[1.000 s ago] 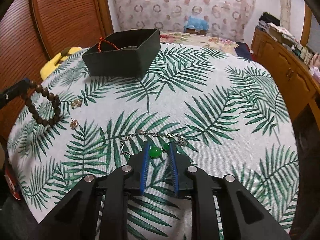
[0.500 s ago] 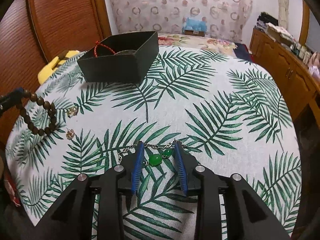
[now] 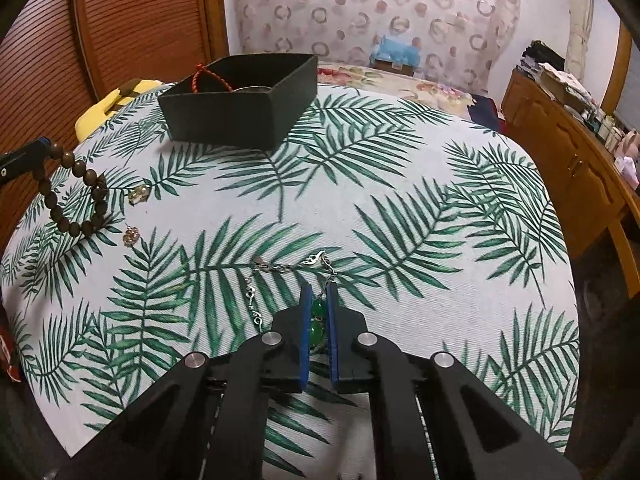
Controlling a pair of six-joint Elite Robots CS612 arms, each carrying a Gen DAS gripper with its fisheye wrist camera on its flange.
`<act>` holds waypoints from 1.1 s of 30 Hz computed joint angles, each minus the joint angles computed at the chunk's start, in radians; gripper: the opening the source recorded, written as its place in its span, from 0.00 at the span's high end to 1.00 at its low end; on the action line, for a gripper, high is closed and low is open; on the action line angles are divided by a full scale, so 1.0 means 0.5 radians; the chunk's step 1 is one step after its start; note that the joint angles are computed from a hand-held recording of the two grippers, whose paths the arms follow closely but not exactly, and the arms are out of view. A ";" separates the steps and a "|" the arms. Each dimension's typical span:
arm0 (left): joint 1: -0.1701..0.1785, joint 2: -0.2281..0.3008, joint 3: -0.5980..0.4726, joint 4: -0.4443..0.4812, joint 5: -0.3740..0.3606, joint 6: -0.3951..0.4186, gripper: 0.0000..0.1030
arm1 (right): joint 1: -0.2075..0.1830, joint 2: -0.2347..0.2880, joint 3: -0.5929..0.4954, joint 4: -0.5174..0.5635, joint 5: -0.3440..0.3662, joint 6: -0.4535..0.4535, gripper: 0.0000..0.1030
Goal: Organize jewelry
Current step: 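Lower the chain and wooden bracelet into the black box and open both tools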
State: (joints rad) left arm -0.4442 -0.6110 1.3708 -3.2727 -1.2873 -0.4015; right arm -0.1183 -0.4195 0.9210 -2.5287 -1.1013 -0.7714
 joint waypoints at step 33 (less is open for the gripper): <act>0.081 0.175 -0.566 0.185 0.056 0.296 0.88 | 0.062 0.093 -0.442 0.000 0.678 -0.082 0.92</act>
